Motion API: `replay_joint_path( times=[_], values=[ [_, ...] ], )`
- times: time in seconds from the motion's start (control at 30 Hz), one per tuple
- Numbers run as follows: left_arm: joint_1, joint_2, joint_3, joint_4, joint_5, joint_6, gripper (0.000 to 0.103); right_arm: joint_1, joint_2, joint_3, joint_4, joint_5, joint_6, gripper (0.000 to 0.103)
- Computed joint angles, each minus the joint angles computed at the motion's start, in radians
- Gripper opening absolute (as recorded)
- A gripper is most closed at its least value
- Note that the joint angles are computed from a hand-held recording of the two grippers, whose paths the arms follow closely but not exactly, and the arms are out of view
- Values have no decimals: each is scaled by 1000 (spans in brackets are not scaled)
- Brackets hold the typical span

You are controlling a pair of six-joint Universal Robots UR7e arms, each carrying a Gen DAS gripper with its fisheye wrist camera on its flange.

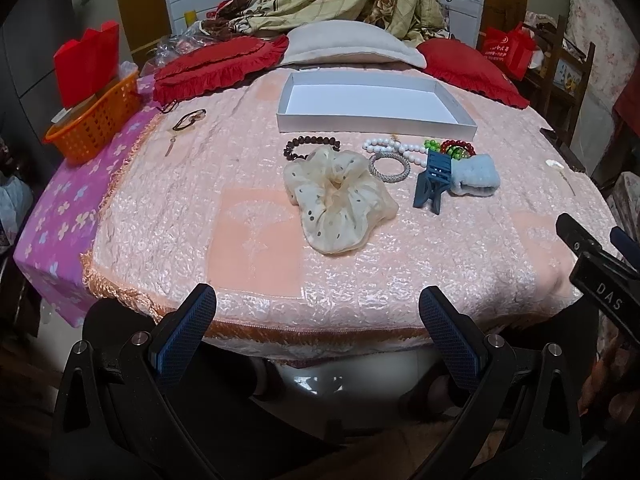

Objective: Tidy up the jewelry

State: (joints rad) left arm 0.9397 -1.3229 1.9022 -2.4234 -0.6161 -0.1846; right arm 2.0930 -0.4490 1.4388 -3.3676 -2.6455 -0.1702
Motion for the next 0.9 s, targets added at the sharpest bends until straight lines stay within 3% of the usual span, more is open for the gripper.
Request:
replay_joint_path(
  times=[0.2,0.7,0.9],
  values=[
    [5,3,-10,17,-16,2,102,-14,-34,36,49,58,69,101],
    [20,12,-34,43,-24,-6,102,-15,-18,6,143,71,71,101],
    [31,7,-40,40,-19,-33,102,-11,2,-23,172,86,33,101]
  ],
)
